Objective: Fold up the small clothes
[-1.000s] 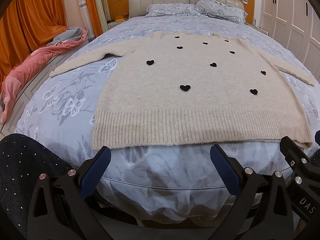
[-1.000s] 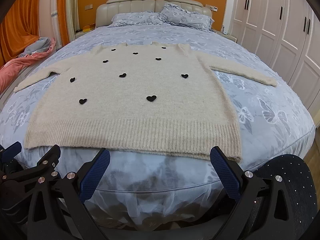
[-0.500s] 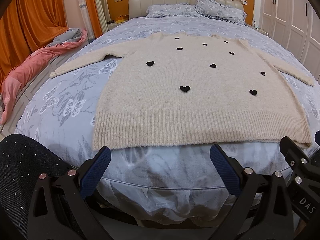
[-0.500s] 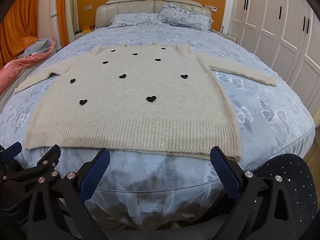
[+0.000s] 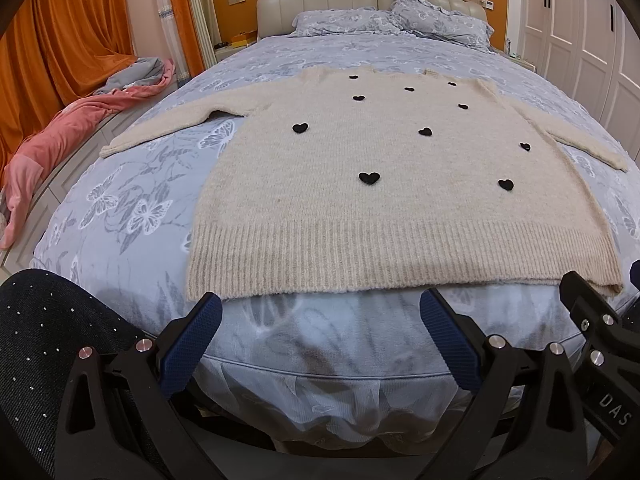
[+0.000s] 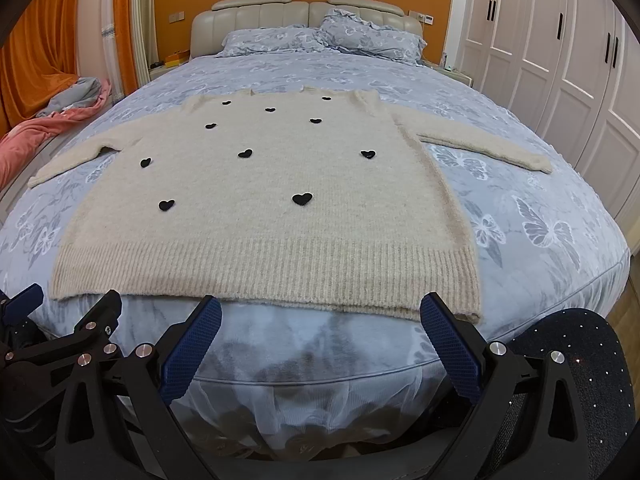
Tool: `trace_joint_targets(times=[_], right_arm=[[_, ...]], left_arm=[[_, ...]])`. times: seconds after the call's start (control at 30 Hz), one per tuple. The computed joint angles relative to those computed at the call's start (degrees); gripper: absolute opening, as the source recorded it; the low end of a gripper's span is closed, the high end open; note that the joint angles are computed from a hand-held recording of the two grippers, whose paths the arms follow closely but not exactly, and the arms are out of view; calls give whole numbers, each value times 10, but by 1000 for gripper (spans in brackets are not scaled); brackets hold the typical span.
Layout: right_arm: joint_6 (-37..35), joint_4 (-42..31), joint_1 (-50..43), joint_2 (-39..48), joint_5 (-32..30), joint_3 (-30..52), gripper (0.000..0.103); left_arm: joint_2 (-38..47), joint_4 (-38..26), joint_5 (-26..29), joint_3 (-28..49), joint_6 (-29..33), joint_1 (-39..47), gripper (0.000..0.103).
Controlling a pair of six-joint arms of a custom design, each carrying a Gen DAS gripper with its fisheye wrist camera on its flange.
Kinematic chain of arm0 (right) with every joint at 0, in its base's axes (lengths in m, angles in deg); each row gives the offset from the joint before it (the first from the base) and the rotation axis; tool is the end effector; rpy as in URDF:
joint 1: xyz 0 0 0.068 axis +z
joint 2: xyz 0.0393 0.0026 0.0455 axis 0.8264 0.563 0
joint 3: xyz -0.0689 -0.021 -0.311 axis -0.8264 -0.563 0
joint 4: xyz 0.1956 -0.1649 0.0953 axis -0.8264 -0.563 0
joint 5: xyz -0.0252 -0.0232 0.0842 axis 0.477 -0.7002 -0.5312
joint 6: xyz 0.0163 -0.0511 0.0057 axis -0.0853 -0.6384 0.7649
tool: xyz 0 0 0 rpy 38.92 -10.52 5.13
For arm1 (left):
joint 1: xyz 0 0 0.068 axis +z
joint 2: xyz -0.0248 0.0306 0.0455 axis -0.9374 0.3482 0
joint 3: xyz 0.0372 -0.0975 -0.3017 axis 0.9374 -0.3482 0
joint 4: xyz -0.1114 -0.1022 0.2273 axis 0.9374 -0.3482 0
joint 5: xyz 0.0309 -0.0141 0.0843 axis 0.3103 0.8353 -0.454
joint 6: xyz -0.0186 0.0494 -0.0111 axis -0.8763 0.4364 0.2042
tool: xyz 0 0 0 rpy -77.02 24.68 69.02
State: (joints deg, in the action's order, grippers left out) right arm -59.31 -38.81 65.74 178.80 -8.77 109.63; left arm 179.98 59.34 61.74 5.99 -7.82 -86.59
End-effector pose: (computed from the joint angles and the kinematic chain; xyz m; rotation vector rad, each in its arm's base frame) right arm 0.2784 0.0388 0.1456 0.1846 2.3957 -0.1734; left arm 0.3119 -0.0855 0.1182 0.0322 2.4332 0.1129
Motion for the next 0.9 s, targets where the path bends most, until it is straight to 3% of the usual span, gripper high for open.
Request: trace_joint_targets(times=[0.9], right_arm=[[0,2,2,1,2,-1,98]], left_arm=[[1,3,-1,-2,0,-1,97]])
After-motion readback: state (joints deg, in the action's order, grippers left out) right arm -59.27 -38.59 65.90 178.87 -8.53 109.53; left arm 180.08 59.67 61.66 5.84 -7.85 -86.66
